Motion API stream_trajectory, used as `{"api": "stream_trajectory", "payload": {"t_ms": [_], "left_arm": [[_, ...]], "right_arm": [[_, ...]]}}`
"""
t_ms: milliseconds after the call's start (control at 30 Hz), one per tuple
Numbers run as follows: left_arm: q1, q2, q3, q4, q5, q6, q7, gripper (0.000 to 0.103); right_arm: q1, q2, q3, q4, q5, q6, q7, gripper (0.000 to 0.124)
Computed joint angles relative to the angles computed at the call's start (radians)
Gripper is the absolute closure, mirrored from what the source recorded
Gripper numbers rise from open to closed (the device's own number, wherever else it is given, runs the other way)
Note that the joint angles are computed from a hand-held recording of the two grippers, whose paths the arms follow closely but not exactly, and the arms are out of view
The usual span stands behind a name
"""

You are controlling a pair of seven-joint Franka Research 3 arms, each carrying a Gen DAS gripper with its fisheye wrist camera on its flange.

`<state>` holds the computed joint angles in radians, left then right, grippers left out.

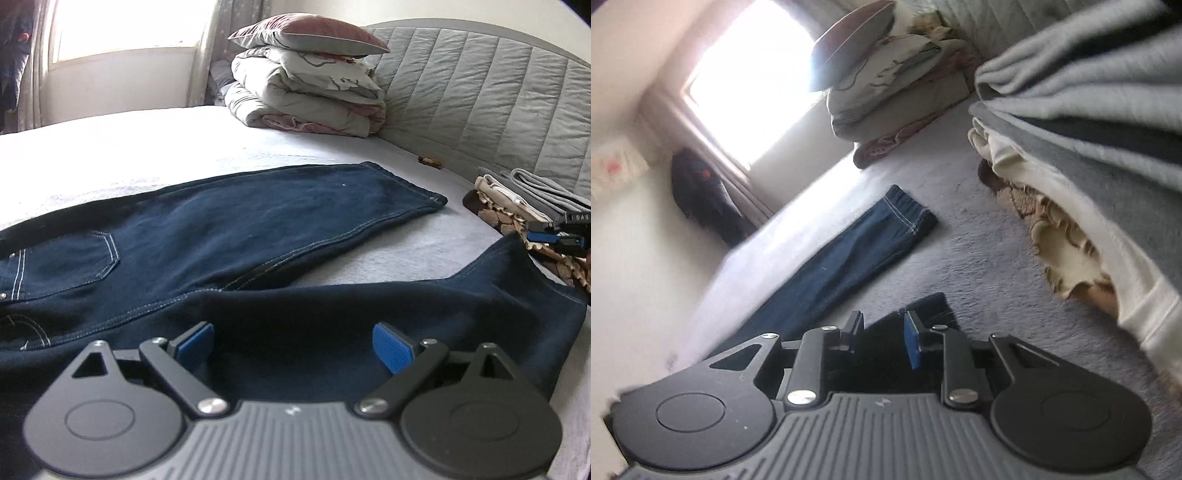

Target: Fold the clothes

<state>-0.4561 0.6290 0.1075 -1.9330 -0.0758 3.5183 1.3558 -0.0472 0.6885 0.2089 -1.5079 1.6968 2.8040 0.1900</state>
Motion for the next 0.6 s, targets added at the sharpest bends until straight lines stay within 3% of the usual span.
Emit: {"api": "stream_trajectory", "payload": {"t_ms": [67,133,167,267,400,500,600], "left_arm": [[-0.008,0.002,0.007,0.002,-0.006,-0.003,0.003,0.009],[-0.023,0.005,0.02,0.004,-0.014,-0.007,0.011,0.009],[-0.03,0.005,0.026,0.004,-0.017,-0.008,0.016,0.009],[-0.039,0.006,0.033,0.002,-0.021,-0.009,0.026,0.009],[-0.038,0.005,0.031,0.001,-0.021,-0.01,0.031,0.009],[-0.027,0.002,0.021,-0.004,-0.015,-0.005,0.03,0.009],[-0.018,0.002,0.013,-0.007,-0.011,-0.002,0.03,0.009]], "right_arm": [[0.05,0.01,-0.017,0.022,-0.007,0.123,-0.039,0.093],[0.076,0.024,-0.024,0.039,-0.038,0.185,-0.05,0.078],[0.076,0.029,-0.022,0.04,-0.072,0.182,-0.027,0.07],[0.076,0.046,-0.02,0.039,-0.213,0.155,0.076,0.069],[0.036,0.035,0.047,0.02,-0.216,0.192,0.001,0.076],[-0.024,0.006,0.08,-0.01,-0.187,0.102,-0.023,0.084],[-0.064,-0.016,0.07,-0.037,-0.198,-0.056,0.002,0.088]]}}
